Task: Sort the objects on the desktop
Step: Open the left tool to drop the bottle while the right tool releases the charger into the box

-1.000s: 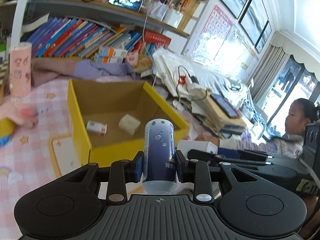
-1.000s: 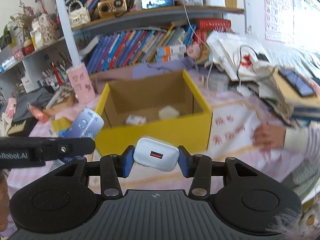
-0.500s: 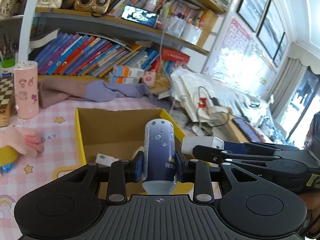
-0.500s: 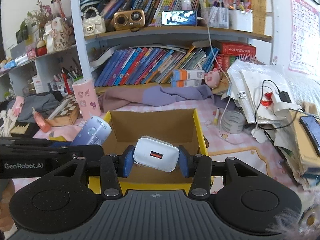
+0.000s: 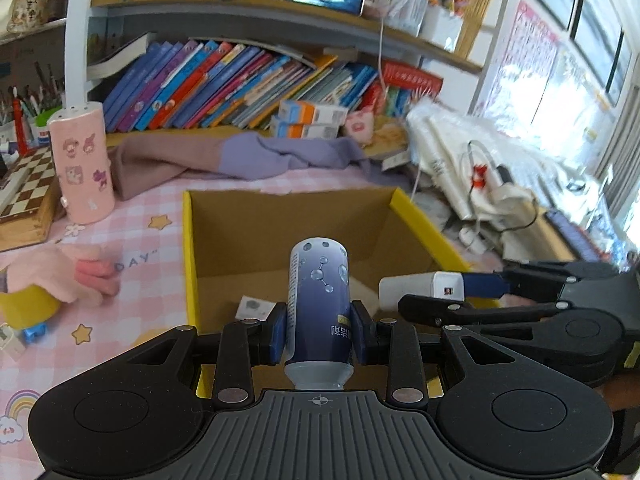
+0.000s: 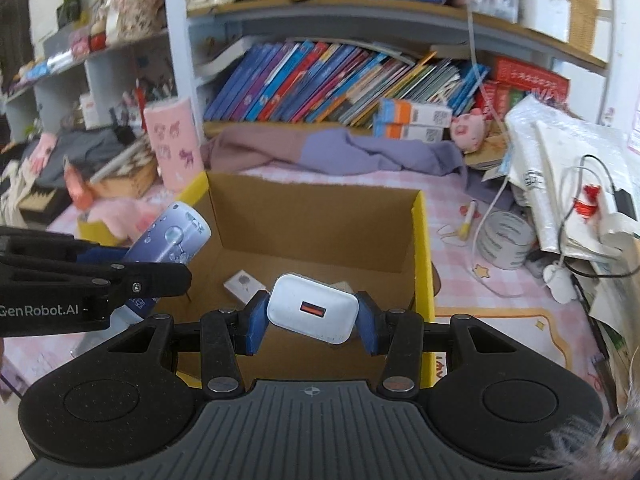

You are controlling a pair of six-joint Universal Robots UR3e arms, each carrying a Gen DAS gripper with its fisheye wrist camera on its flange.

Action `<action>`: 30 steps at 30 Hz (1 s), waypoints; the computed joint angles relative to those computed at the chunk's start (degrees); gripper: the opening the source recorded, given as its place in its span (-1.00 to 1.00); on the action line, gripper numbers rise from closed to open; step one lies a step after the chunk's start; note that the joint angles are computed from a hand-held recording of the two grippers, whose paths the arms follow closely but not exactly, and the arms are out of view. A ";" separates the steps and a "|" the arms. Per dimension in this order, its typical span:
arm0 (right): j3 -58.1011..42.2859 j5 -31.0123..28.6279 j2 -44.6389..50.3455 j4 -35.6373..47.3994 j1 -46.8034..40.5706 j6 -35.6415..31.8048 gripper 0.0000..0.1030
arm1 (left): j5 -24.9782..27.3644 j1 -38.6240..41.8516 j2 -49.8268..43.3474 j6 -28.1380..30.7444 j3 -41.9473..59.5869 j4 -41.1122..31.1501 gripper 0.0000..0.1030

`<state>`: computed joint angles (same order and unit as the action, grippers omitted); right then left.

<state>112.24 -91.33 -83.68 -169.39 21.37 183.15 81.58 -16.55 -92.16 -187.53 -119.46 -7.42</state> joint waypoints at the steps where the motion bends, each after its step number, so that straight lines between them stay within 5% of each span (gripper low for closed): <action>1: -0.13 0.68 0.64 -0.08 -0.46 -0.74 -0.17 | 1.02 -0.63 -1.08 0.25 0.77 -0.22 -0.40; 17: -4.67 5.43 8.39 2.52 -3.19 -14.11 -0.17 | 7.94 -5.29 -10.44 2.58 8.64 -5.47 -0.52; 30: -6.85 9.97 9.68 6.28 -5.21 -14.94 -0.16 | 11.64 -6.78 -9.86 0.80 8.68 -4.92 -0.38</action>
